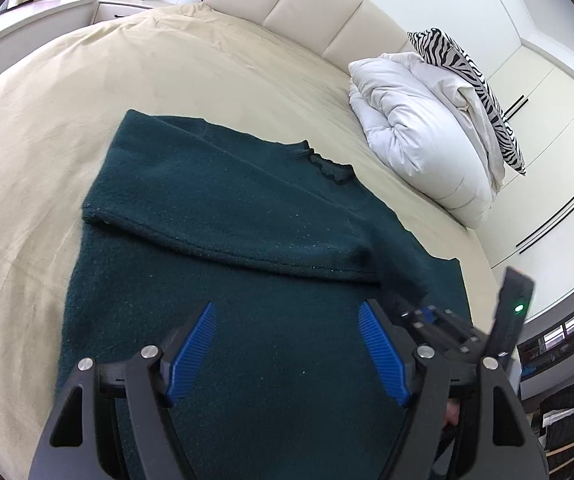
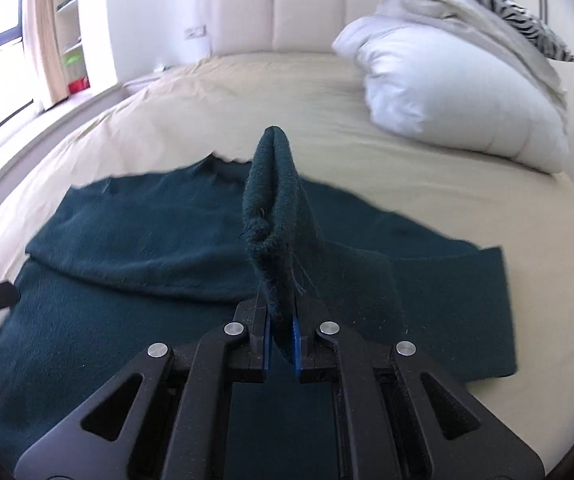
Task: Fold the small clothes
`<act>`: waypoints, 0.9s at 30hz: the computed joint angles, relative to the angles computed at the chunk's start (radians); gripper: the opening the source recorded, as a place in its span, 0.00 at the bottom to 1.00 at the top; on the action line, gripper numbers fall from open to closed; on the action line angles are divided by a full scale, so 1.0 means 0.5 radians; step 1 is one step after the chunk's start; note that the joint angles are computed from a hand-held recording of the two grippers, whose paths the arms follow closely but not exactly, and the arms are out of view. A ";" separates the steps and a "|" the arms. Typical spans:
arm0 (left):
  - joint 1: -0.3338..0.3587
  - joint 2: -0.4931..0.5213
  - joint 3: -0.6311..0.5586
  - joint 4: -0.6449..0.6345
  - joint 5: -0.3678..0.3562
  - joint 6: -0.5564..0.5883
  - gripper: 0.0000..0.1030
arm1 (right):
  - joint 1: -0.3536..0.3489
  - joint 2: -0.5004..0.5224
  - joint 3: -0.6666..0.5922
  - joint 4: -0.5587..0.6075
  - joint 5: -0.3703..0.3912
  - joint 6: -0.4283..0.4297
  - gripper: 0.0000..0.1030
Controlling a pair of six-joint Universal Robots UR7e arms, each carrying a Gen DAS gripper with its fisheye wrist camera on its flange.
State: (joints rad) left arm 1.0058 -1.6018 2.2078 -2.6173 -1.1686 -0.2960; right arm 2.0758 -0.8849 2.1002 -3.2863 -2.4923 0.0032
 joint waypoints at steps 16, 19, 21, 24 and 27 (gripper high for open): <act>-0.012 0.647 -0.299 0.071 -0.189 -0.032 0.38 | -0.009 -0.180 0.734 -0.701 0.489 0.605 0.73; -0.048 0.676 -0.307 0.107 -0.094 -0.021 0.21 | -0.056 -0.170 0.838 -0.903 0.588 0.676 0.73; -0.052 0.668 -0.306 0.119 -0.096 -0.029 0.11 | -0.085 -0.166 0.876 -0.979 0.635 0.690 0.71; -0.098 0.618 -0.276 0.091 -0.050 0.038 0.09 | -0.101 -0.172 0.886 -1.021 0.681 0.679 0.69; -0.151 0.578 -0.278 0.016 0.019 0.141 0.09 | -0.100 -0.218 0.922 -1.051 0.712 0.692 0.69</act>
State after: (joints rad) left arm 0.9303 -1.3130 2.0688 -2.6092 -1.1593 -0.2257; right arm 2.0260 -0.9939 2.5612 -3.8117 -2.1363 0.3493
